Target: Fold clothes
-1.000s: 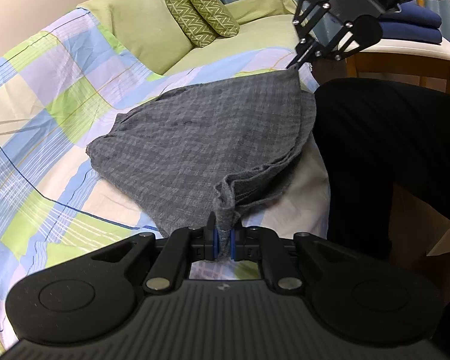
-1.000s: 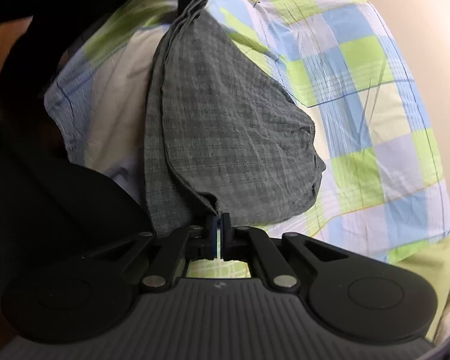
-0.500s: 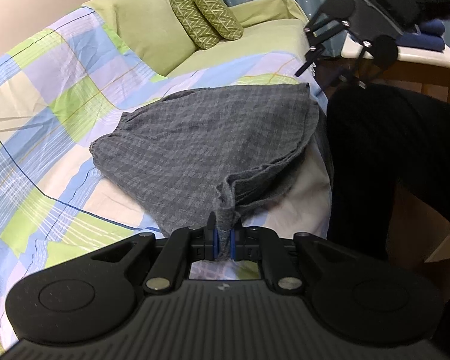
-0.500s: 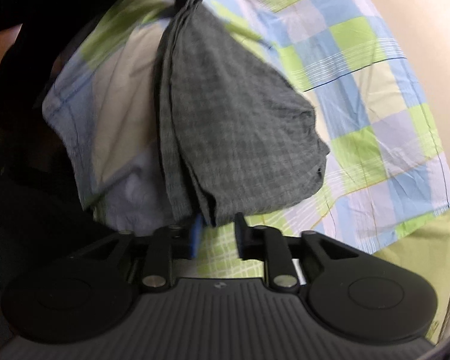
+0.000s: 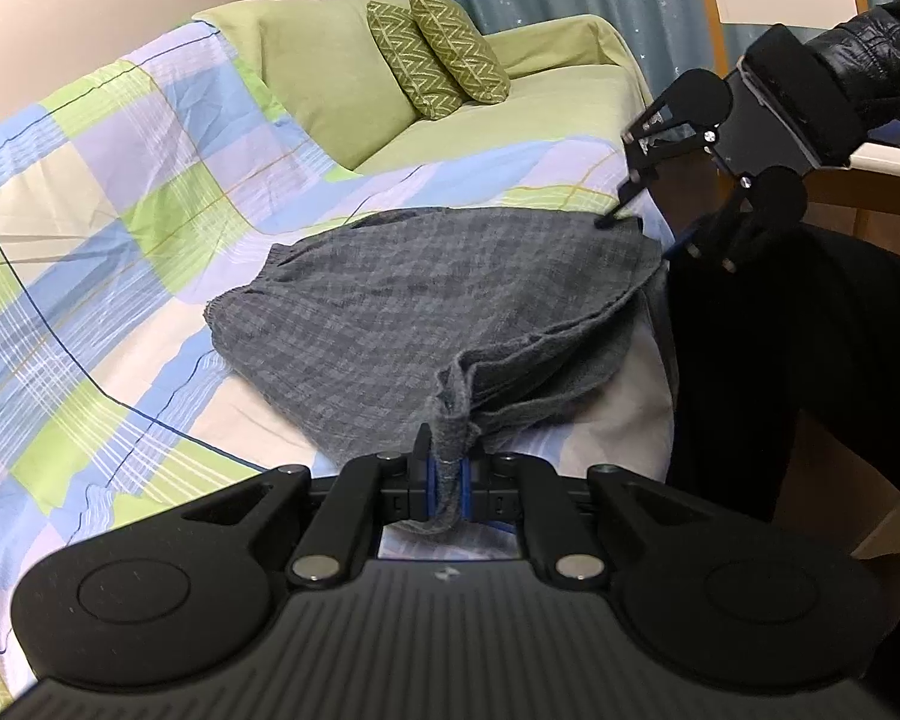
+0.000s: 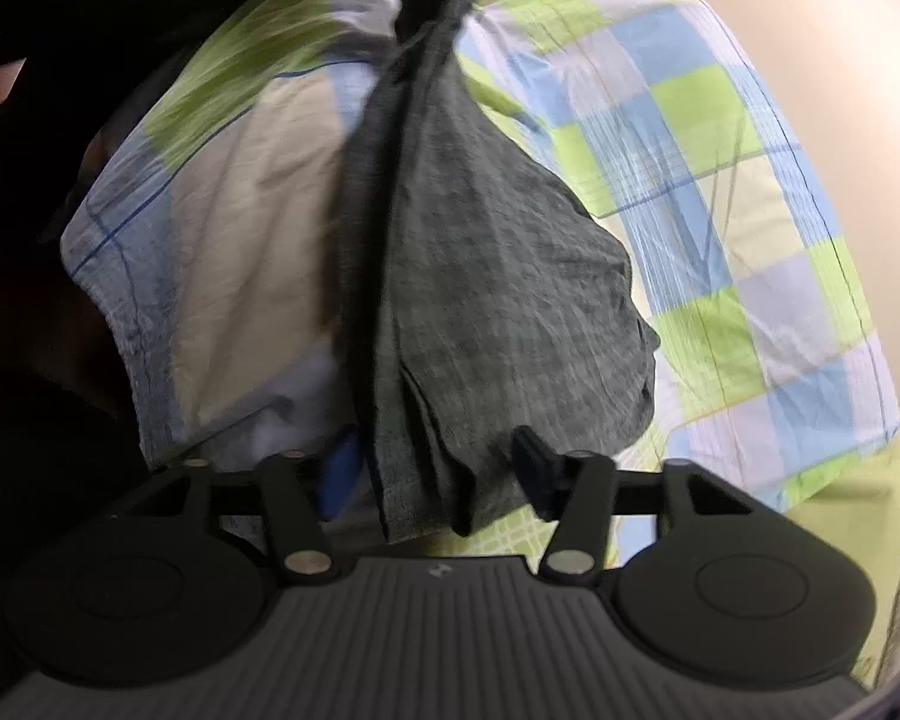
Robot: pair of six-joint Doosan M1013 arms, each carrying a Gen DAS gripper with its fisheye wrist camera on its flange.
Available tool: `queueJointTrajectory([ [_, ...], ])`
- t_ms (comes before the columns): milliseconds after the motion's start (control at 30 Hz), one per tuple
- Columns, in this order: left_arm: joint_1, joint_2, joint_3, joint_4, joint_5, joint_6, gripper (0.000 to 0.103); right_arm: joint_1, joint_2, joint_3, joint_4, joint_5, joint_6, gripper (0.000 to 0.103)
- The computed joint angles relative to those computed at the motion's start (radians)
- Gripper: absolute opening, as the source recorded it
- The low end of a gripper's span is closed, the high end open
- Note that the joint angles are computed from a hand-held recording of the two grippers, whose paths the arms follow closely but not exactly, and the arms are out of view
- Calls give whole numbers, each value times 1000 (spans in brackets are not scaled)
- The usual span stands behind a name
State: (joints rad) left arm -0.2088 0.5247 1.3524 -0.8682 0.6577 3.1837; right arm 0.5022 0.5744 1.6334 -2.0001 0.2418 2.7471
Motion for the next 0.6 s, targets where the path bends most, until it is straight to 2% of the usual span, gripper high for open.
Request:
queueJointTrajectory([
  [67, -1, 1, -2, -5, -8, 4, 7, -1, -1, 3, -21, 10, 16, 18],
  [133, -1, 1, -1, -19, -20, 13, 7, -1, -4, 8, -71, 14, 62, 10],
  [200, -2, -2, 0, -34, -36, 23, 7, -3, -9, 7, -62, 10, 69, 4],
  [333, -2, -23, 24, -56, -42, 54, 7, -3, -30, 4, -57, 23, 116, 4],
  [467, 0, -52, 67, -51, -29, 49, 7, 5, -57, 29, -28, 18, 102, 4],
  [600, 0, -78, 106, -34, -23, 4, 7, 14, -85, 60, 87, -25, 58, 4],
])
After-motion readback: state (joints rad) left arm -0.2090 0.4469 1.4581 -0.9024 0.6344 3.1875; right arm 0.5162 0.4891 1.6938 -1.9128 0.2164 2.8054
